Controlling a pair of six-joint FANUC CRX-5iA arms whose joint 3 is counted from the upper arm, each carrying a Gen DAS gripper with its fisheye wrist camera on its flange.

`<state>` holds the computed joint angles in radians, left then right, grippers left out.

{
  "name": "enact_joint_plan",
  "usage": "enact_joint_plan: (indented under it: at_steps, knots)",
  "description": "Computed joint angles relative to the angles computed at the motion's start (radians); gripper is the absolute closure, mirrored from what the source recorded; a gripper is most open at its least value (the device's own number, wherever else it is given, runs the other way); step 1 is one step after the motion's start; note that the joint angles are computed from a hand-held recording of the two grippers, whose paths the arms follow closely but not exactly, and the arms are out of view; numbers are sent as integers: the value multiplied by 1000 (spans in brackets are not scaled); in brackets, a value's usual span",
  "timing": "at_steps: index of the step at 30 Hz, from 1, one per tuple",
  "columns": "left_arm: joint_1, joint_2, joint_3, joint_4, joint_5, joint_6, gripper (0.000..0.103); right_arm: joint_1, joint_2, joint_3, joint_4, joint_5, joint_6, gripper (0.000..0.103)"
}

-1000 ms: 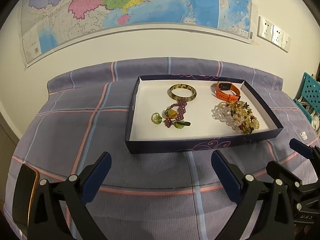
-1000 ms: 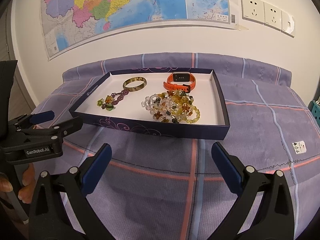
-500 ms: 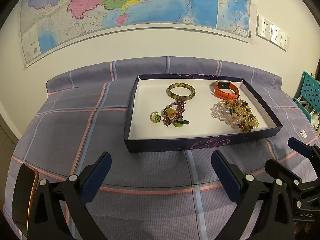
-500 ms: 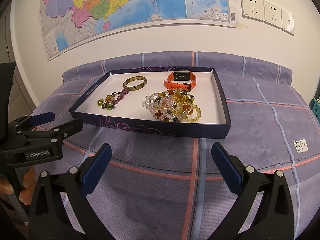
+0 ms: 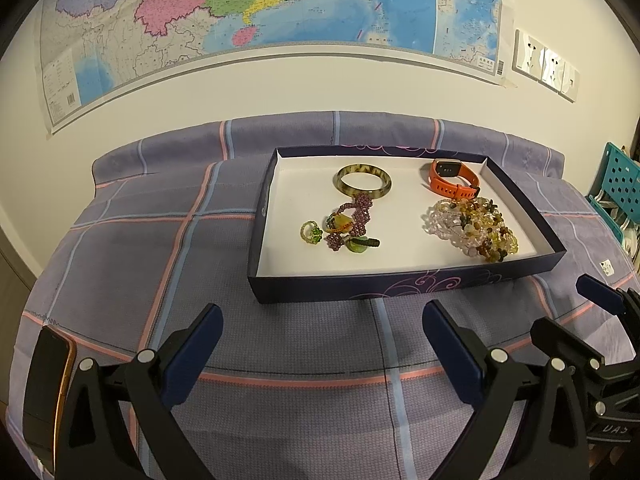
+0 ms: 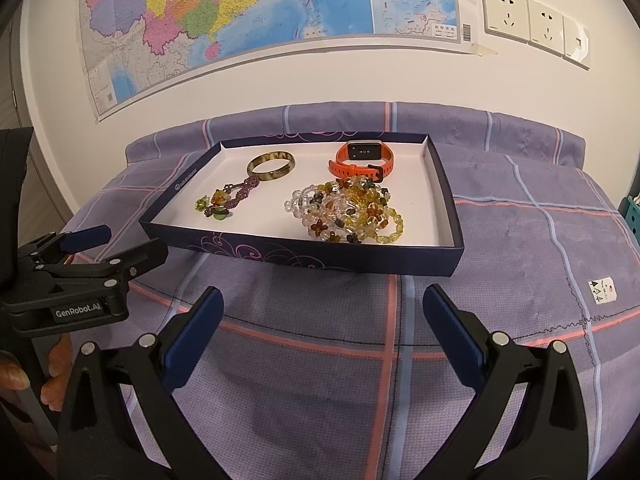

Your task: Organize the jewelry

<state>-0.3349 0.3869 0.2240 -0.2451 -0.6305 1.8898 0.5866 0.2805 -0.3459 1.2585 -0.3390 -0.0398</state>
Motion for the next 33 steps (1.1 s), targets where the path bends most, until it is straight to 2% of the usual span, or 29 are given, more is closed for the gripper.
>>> enact_joint_plan:
  at_steps: [33]
  knots:
    - [0, 3, 3, -3, -6, -4, 7, -4, -2, -8, 21, 3, -24, 5]
